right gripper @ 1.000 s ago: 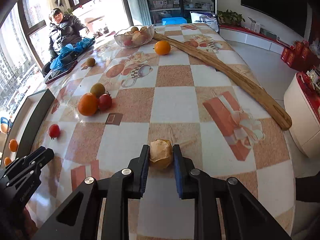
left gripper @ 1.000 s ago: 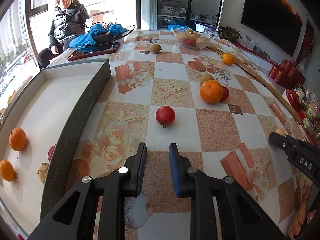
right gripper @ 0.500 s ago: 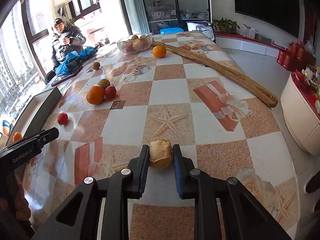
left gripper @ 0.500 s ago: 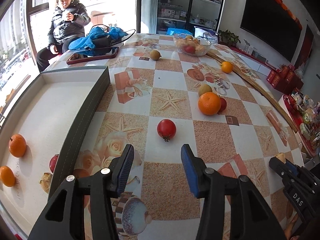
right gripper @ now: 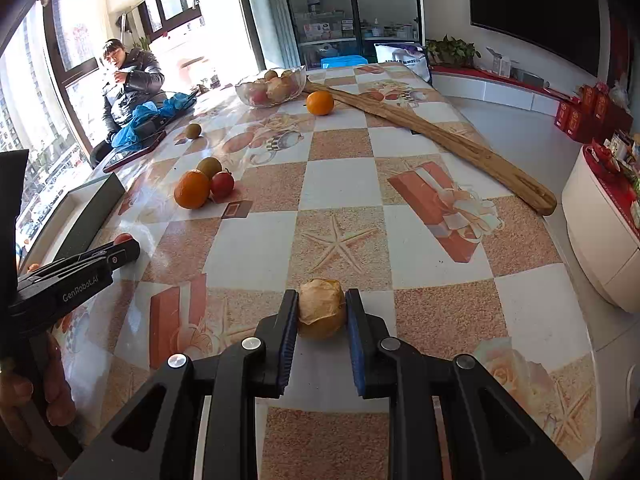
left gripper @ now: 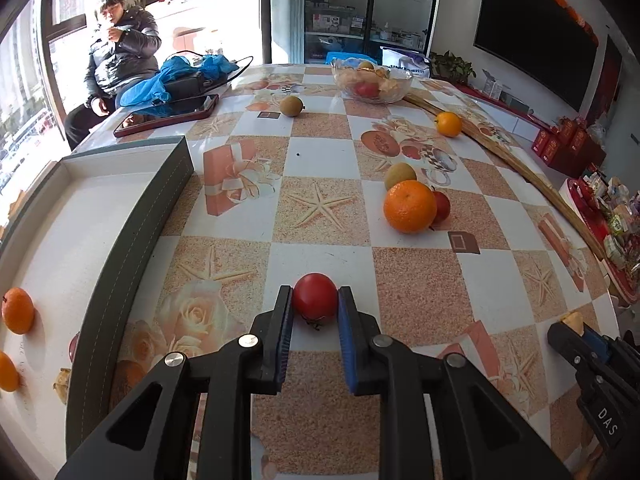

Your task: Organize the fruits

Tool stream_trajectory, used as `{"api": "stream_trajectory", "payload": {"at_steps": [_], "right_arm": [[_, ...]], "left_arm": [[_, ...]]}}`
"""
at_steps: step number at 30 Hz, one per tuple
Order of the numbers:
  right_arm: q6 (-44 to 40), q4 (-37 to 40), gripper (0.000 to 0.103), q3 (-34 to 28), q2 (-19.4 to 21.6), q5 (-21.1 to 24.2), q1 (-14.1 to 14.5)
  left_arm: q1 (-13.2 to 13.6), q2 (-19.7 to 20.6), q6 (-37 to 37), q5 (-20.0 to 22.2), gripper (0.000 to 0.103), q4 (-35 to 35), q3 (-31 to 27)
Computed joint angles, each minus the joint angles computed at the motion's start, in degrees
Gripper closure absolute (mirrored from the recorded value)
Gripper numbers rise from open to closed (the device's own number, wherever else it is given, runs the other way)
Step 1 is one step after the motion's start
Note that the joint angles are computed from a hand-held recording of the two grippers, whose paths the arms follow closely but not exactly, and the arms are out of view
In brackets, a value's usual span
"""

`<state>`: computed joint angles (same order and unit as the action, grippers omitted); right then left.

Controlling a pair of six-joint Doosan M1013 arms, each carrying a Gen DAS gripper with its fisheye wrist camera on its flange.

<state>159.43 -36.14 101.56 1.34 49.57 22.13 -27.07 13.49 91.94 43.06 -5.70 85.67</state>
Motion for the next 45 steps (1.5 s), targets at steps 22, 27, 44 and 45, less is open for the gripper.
{"api": "stream_trajectory", "payload": {"at_steps": [22,27,44,45], "right_arm": [[-0.05,-0.13,0.079,-0.20,0.11,0.43,0.18],[-0.08,-0.14,0.079,-0.20,0.10,0.45,0.18],[-0.10,-0.13,0.079,-0.18,0.07,0.42,0.17],[-0.10,-0.13,0.079,-0.18,0.07,0.42,0.17]], "left_arm": [[-1.22,-0.51,-2.72,-0.23,0.079,5.01,0.79],[-1.22,-0.51,-2.72,-0.23,0.079,5.01,0.80],[-1.25,-0.52,-2.76,-0.26,0.079,5.06,0.82],[-1.23,-0.51,-2.73,-0.27,0.079,5.05,0.82]]}}
